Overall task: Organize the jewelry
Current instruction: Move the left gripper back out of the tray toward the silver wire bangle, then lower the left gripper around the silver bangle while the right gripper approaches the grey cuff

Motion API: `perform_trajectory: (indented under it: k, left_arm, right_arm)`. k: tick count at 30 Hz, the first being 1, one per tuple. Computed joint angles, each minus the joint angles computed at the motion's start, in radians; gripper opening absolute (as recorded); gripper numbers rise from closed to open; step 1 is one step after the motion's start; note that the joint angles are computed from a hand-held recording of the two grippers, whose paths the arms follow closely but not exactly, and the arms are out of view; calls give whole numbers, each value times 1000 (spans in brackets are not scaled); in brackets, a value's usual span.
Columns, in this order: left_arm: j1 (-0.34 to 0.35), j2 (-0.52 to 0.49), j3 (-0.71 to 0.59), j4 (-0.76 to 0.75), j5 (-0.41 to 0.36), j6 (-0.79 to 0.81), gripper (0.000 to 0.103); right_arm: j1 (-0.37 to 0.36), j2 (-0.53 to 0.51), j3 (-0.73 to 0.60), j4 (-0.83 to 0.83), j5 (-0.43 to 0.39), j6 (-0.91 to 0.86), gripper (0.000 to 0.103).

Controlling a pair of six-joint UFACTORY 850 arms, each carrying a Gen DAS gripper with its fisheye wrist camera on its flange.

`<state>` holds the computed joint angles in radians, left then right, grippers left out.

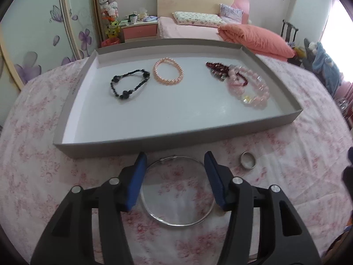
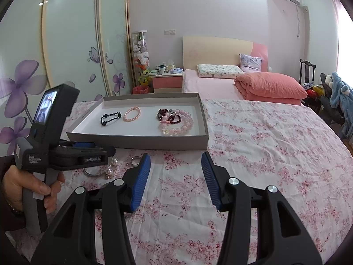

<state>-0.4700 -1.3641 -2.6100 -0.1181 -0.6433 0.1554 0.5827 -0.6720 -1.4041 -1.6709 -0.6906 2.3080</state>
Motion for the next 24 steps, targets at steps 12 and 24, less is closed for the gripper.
perform_trajectory:
  k: [12, 24]
  left_arm:
    - [50, 173, 314, 98, 134, -48, 56]
    - [107, 224, 390, -37, 135, 19, 71]
  right_arm:
    - [5, 4, 9, -35, 10, 44, 49]
    - [6, 14, 20, -70, 4, 80, 49]
